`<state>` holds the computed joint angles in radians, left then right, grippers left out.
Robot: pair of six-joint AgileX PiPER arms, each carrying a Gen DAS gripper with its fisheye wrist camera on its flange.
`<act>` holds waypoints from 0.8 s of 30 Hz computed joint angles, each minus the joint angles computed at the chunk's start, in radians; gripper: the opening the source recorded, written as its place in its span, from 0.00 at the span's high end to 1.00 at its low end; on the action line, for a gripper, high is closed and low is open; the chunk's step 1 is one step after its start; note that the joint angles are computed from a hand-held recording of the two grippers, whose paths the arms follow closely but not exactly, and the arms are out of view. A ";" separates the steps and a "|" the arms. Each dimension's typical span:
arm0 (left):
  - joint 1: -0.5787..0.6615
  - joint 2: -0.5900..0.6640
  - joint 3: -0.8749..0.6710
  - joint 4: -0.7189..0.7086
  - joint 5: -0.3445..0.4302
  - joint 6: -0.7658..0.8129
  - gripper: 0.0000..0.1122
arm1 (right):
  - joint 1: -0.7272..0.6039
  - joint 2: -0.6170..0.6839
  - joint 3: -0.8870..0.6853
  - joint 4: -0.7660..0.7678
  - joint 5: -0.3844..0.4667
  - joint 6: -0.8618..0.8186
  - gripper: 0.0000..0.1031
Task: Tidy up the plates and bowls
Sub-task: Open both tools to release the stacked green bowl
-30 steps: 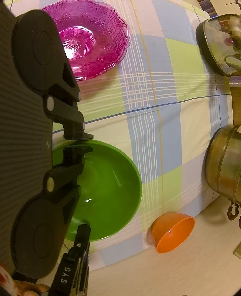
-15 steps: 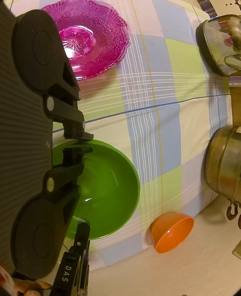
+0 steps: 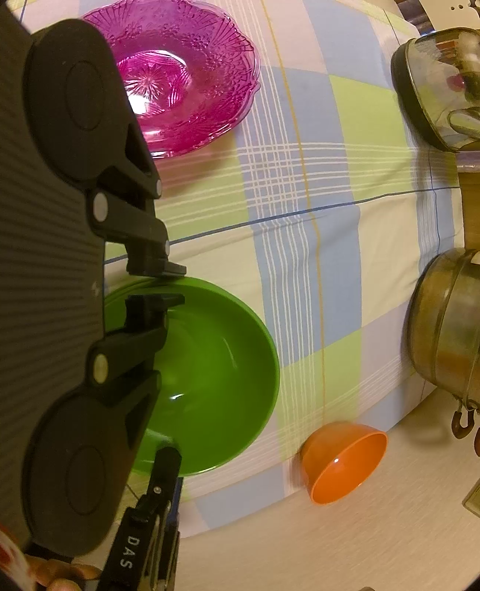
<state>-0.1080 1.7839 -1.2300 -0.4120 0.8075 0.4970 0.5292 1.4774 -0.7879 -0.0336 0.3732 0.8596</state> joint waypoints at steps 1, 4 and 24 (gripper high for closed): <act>0.002 -0.001 0.000 -0.006 0.002 0.006 0.94 | 0.001 0.004 -0.004 -0.008 0.005 0.008 0.88; 0.007 -0.007 0.001 -0.011 0.007 0.017 0.94 | -0.016 0.012 0.013 0.036 -0.027 -0.020 0.90; 0.017 -0.019 -0.075 -0.009 0.033 -0.003 0.75 | -0.034 -0.109 0.046 -0.069 -0.008 0.054 0.59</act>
<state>-0.0911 1.7653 -1.3045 -0.4212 0.8406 0.4940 0.4954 1.3682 -0.7421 -0.1029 0.3655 0.9132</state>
